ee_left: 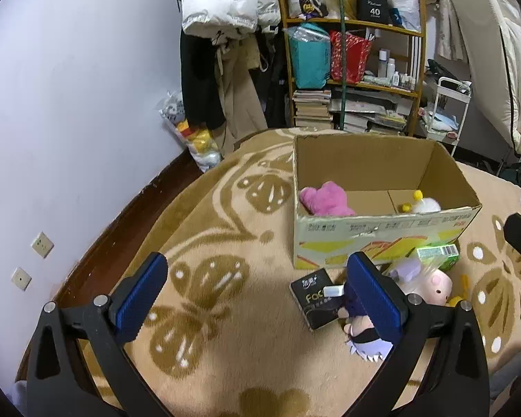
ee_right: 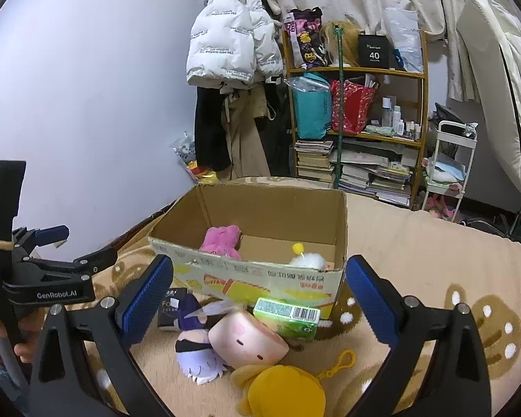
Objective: Organize soft objects
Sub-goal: 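Lower the left tool to the black Face tissue pack while the right tool lowers to the purple-haired doll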
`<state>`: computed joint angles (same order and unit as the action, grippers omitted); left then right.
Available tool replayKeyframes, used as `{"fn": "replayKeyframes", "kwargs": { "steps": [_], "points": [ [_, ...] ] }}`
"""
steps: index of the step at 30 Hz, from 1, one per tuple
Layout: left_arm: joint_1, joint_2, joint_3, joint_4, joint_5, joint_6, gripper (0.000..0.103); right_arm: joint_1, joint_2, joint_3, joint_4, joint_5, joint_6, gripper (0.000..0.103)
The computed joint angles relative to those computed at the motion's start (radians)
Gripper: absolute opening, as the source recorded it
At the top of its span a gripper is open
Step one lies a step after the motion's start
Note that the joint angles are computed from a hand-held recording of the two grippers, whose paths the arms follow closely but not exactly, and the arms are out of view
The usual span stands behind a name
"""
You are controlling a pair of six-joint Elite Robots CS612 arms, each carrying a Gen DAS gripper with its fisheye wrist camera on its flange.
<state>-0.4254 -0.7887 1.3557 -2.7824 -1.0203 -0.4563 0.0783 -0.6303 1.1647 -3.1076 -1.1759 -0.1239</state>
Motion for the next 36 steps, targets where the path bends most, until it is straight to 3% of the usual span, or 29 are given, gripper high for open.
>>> {"fn": "replayKeyframes", "kwargs": {
  "steps": [8,15,32,36],
  "points": [
    [0.016,0.011,-0.022,0.042,-0.062,-0.033,0.102,0.001,0.005,-0.008,0.033,0.003,-0.015,0.103],
    [0.027,0.039,-0.076,0.147,-0.096,-0.061,0.102,0.01,0.021,-0.031,0.078,0.002,-0.053,0.103],
    [0.066,0.116,-0.206,0.353,-0.256,-0.084,0.102,0.042,0.084,-0.135,0.262,-0.043,-0.176,0.103],
    [0.076,0.135,-0.234,0.382,-0.31,-0.087,0.102,0.047,0.094,-0.151,0.304,-0.043,-0.202,0.094]
  ]
}}
